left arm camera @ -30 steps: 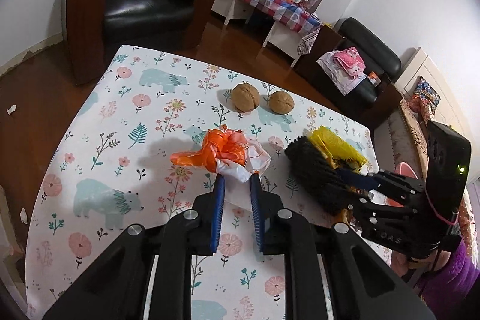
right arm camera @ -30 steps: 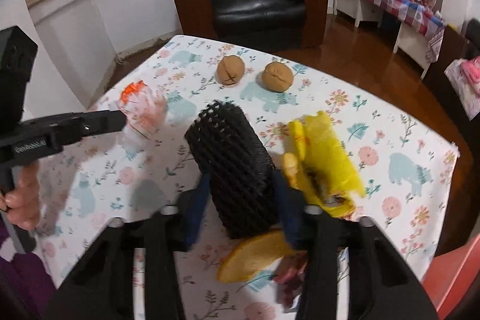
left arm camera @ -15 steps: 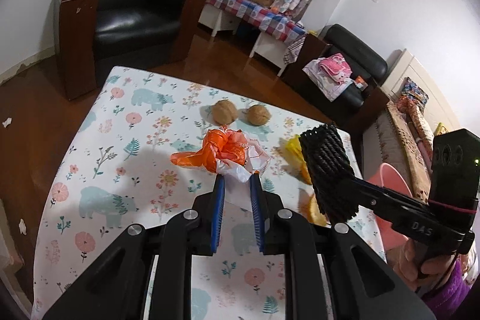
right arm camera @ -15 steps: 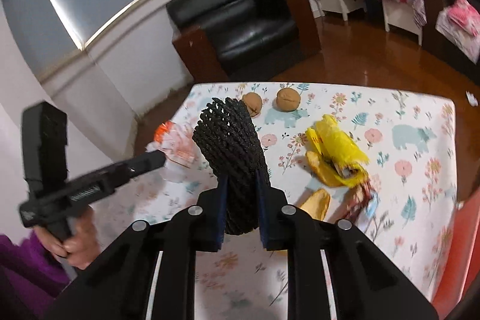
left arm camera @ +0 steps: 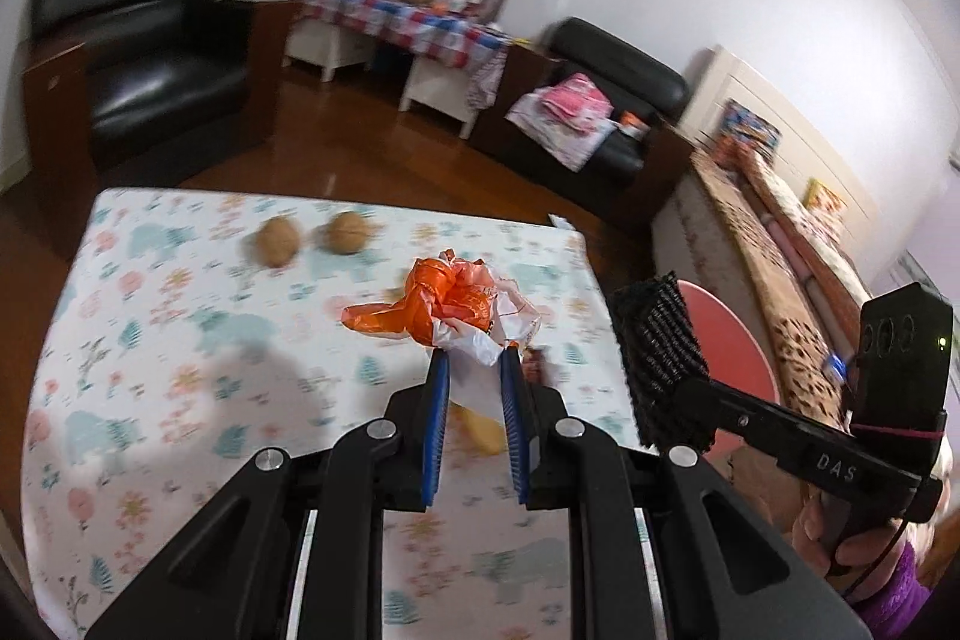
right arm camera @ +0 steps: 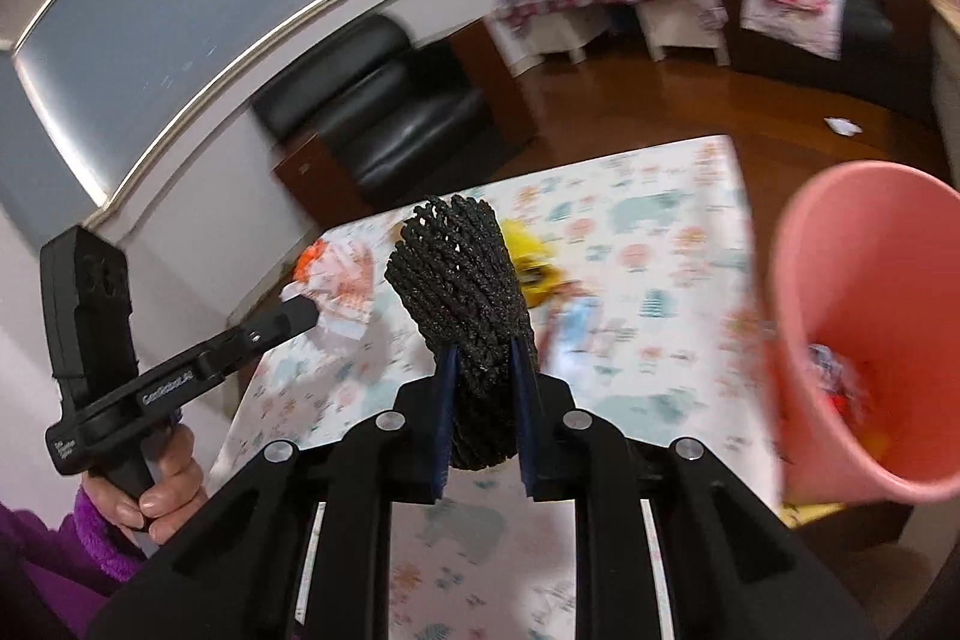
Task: Collect trash
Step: 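Carry the black net and orange bag over the pink bucket with both tools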
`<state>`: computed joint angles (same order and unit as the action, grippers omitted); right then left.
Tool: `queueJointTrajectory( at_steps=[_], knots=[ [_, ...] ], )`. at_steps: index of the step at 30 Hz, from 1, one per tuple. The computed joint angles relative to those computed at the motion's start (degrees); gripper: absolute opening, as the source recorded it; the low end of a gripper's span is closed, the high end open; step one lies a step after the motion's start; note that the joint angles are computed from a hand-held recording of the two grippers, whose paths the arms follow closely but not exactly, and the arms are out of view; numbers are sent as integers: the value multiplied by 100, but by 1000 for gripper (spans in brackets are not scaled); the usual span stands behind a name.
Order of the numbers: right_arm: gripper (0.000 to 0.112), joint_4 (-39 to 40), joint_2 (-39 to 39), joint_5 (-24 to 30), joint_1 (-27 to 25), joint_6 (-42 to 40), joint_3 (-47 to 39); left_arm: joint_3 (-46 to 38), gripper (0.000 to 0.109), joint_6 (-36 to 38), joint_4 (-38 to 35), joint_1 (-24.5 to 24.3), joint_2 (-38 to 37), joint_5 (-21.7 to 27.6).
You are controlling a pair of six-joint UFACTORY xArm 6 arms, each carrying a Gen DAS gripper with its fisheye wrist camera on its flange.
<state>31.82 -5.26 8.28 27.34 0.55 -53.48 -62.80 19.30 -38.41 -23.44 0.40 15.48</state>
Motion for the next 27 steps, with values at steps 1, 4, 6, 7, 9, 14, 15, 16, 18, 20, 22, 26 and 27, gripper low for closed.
queueJointTrajectory(
  at_steps=[1,4,6,7,9,14,15,16,18,20,22,26,27],
  knots=[
    [18,-300,-164,-104,-103,350,202,-86,16,27,1,-71,48,29],
    [18,-1685,-592,-287,-534,1755,709,-323,16,54,3,-267,186,87],
    [18,-2692,-858,-339,-882,2709,994,-523,16,40,57,-417,309,133],
    [18,-2889,-912,-343,-998,2905,1047,-636,16,24,107,-495,380,169],
    [18,-3487,-1098,-353,-1287,3476,1242,-852,16,44,155,-639,527,243],
    [18,-4527,-1403,-294,-1762,4368,1541,-1592,16,-94,396,-980,1064,546],
    [18,-4701,-1450,-273,-1836,4504,1585,-1724,16,-105,414,-1033,1164,609],
    [18,-4846,-1488,-266,-1935,4623,1634,-1891,16,-133,456,-1098,1291,677],
    [18,-4954,-1507,-267,-2049,4704,1680,-2220,16,-239,605,-1213,1553,784],
    [18,-5130,-1485,-246,-2158,4830,1696,-2565,16,-349,760,-1318,1825,925],
    [18,-5275,-1401,-252,-2244,4916,1657,-2903,16,-458,910,-1402,2093,1072],
    [18,-5239,-1355,-307,-2400,4820,1725,-3557,16,-719,1288,-1552,2618,1351],
    [18,-5225,-1304,-318,-2436,4789,1707,-3678,17,-764,1355,-1567,2720,1414]
  ],
)
